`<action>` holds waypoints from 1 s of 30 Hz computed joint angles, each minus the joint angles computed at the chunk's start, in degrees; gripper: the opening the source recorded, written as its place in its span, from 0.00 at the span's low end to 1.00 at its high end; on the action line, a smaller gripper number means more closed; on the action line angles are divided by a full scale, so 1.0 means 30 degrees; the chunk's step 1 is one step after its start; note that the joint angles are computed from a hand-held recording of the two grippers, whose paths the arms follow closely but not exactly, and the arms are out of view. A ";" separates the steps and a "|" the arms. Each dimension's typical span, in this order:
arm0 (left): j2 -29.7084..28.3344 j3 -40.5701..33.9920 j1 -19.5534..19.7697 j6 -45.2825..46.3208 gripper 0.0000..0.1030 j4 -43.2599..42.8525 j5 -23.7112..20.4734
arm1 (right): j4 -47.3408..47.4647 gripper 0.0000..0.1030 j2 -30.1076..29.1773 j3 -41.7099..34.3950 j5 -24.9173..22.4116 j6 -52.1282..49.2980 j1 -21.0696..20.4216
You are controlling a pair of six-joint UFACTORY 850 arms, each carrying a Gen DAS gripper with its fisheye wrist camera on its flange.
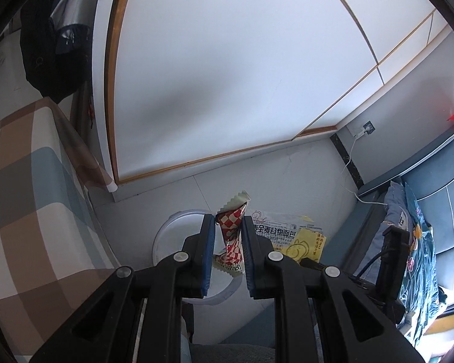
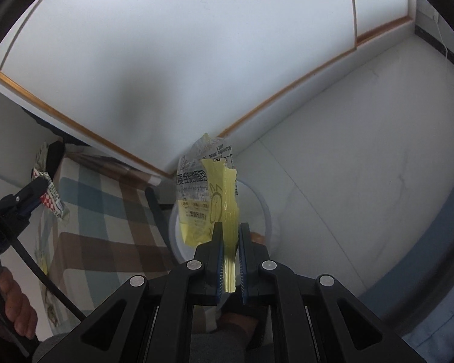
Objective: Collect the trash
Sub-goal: 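Carry the wrapper and snack bag in both tools over the white bin, then open the right tool over the bin while the left tool releases the wrapper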
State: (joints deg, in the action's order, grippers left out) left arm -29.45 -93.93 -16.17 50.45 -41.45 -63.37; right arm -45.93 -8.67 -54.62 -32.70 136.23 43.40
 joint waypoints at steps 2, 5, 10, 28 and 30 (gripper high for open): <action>-0.0241 -0.0064 -0.0220 -0.0436 0.13 0.0389 -0.0063 | 0.0475 0.08 -0.0525 0.0078 0.1096 -0.0609 -0.0499; -0.0669 -0.0402 -0.0546 -0.1063 0.13 0.1225 -0.0287 | 0.1287 0.10 -0.1311 0.0109 0.2757 -0.1520 -0.1180; -0.1133 -0.0803 -0.0720 -0.1699 0.13 0.1638 -0.0099 | 0.0553 0.11 -0.2332 0.0431 0.4827 -0.1879 -0.1933; -0.2610 -0.1639 -0.1991 -0.2641 0.13 0.4231 -0.1043 | -0.5856 0.61 -0.1749 0.2041 0.5873 0.5529 -0.1730; -0.2675 -0.1579 -0.2200 -0.2796 0.13 0.4794 -0.1232 | -0.6601 0.63 -0.1291 0.2370 0.5344 0.6508 -0.1539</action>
